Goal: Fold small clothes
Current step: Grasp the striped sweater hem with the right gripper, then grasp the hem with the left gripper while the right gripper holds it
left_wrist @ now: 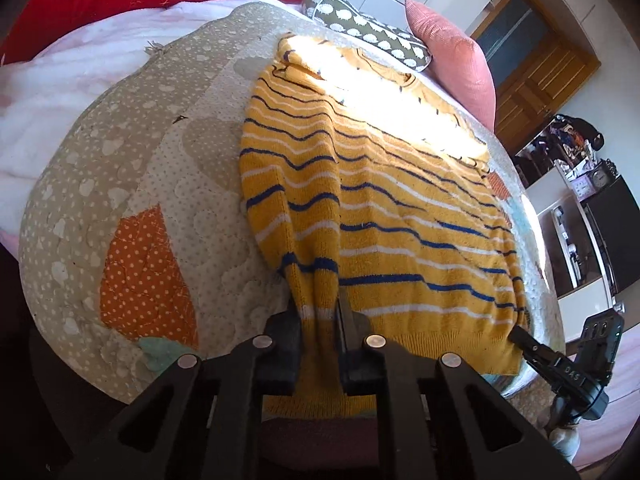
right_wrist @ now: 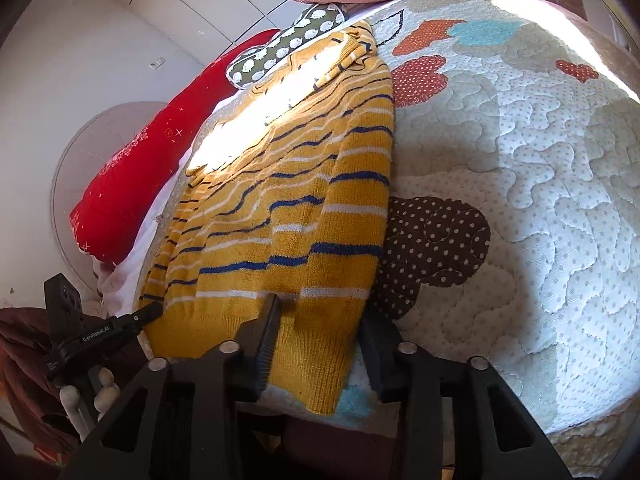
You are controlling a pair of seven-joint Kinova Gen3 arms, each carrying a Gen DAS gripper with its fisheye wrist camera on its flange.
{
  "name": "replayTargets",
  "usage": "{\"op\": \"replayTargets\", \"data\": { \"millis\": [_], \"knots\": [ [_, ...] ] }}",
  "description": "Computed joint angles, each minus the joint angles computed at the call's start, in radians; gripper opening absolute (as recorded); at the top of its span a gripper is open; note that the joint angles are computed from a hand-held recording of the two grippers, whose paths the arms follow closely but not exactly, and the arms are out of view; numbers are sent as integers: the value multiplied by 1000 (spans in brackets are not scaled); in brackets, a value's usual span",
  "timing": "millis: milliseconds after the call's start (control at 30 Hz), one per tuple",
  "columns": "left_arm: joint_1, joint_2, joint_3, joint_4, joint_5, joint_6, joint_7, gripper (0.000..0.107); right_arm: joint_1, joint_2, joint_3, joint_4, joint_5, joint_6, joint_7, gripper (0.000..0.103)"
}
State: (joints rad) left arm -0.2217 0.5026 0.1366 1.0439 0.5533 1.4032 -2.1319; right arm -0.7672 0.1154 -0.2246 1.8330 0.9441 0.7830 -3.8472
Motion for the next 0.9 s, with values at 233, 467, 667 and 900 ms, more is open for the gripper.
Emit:
{"op": "replayTargets", "data": {
  "millis": [233, 467, 667, 900],
  "knots": [
    [-36, -26, 3, -10, 44, 20, -9, 13, -29, -21, -27, -6, 105, 46, -52, 13],
    [-34, -28, -5, -12, 39, 31, -34, 14, 7, -50, -25, 49, 192, -67, -154, 12],
    [-20, 62, 15, -179, 52, 99, 72, 13, 94, -82, -11, 96, 336, -196, -287, 11],
    [45, 140, 33, -347, -5, 93, 154, 13, 193, -54, 27, 27, 299, -295, -151, 8]
  ]
}}
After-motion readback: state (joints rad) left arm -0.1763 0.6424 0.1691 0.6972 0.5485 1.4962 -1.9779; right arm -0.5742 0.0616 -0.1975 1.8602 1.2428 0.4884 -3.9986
